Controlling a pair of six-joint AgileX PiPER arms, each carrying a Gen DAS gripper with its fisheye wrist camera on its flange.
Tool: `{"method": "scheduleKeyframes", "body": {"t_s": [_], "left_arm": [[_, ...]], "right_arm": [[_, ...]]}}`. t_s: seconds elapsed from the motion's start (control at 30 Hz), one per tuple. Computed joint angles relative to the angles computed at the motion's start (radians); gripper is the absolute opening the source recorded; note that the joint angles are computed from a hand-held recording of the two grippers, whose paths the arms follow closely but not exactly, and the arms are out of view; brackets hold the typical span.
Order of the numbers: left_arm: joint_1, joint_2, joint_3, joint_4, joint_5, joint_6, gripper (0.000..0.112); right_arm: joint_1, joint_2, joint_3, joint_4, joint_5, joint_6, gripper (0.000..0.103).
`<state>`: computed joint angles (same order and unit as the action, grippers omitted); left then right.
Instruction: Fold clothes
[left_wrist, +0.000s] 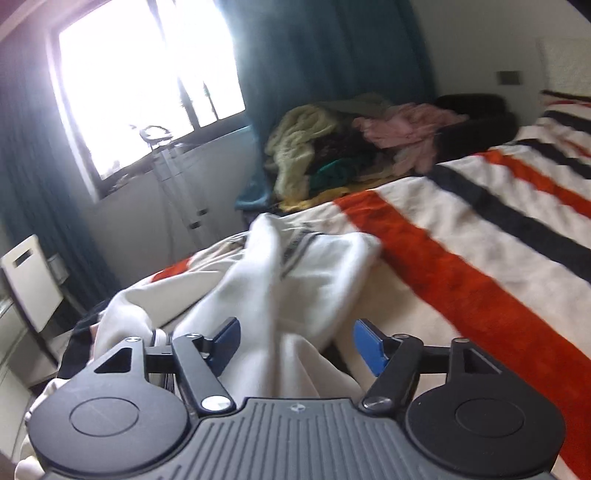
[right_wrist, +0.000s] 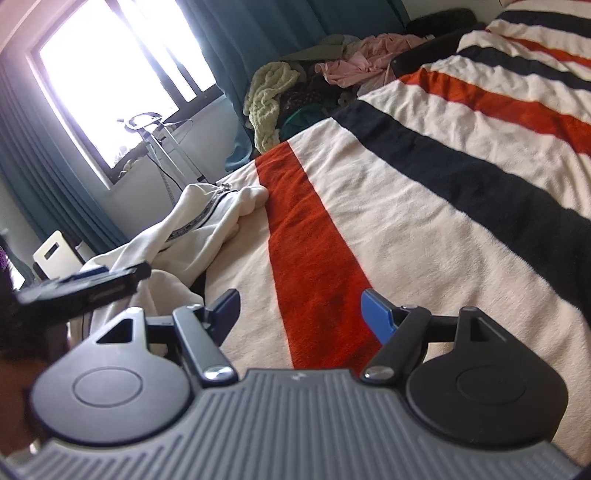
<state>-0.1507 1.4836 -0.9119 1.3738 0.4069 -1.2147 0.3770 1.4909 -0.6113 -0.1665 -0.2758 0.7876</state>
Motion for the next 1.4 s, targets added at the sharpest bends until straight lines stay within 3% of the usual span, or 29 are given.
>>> {"method": "scheduleKeyframes", "body": {"t_s": [0.13, 0.23, 0.3, 0.37, 0.43, 0.47, 0.5, 0.53, 0.67, 0.77, 0.83, 0.93, 1.03, 1.13, 1.27, 1.33, 1.4], "left_arm": [[-0.003, 0.149, -0.147, -0.013, 0.002, -0.025, 0.072], [-0.041, 0.297, -0.277, 0.028, 0.103, 0.03, 0.074], [-0.045, 0.394, -0.39, -0.033, 0.199, 0.094, 0.071], [-0.016, 0.453, -0.472, -0.092, 0.234, 0.117, 0.069], [0.014, 0.493, -0.529, -0.134, 0.254, 0.157, 0.051], [0.029, 0.502, -0.547, -0.159, 0.252, 0.182, 0.021], [0.042, 0.489, -0.542, -0.193, 0.223, 0.222, 0.004], [0.056, 0.477, -0.531, -0.211, 0.193, 0.246, 0.003], [0.042, 0.332, -0.376, -0.082, 0.076, 0.156, 0.002], [0.019, 0.179, -0.267, -0.206, 0.004, 0.22, 0.002], [-0.004, 0.084, -0.187, -0.227, -0.016, 0.222, 0.002], [-0.082, -0.088, -0.028, -0.147, -0.02, 0.125, 0.002], [-0.218, -0.262, 0.12, -0.247, -0.001, 0.173, 0.002], [-0.358, -0.386, 0.259, -0.32, 0.042, 0.125, 0.002], [-0.475, -0.484, 0.388, -0.384, 0.1, 0.071, 0.003], [-0.494, -0.556, 0.421, -0.48, 0.13, 0.141, 0.005], [-0.463, -0.654, 0.419, -0.645, 0.165, 0.317, 0.015]], "right_arm": [[-0.017, 0.046, -0.028, -0.089, -0.012, 0.12, 0.075], [-0.018, 0.087, -0.049, -0.109, -0.029, 0.145, 0.075], [-0.015, 0.122, -0.069, -0.107, -0.029, 0.133, 0.075], [-0.022, 0.16, -0.093, -0.154, -0.024, 0.176, 0.075], [-0.029, 0.191, -0.109, -0.182, -0.033, 0.216, 0.075], [-0.03, 0.202, -0.117, -0.177, -0.034, 0.214, 0.075], [-0.028, 0.211, -0.123, -0.159, -0.036, 0.193, 0.075], [-0.025, 0.219, -0.127, -0.138, -0.039, 0.169, 0.075], [-0.023, 0.228, -0.133, -0.117, -0.047, 0.152, 0.075], [-0.03, 0.216, -0.12, -0.117, -0.06, 0.167, 0.075], [-0.037, 0.201, -0.107, -0.127, -0.062, 0.19, 0.075], [-0.049, 0.169, -0.079, -0.095, -0.075, 0.17, 0.075], [-0.066, 0.132, -0.045, -0.038, -0.101, 0.127, 0.075], [-0.1, 0.101, -0.002, -0.016, -0.146, 0.119, 0.075], [-0.157, 0.055, 0.051, -0.117, -0.174, 0.235, 0.075], [-0.176, 0.025, 0.08, -0.182, -0.194, 0.291, 0.075], [-0.181, -0.002, 0.106, -0.244, -0.226, 0.332, 0.075]]}}
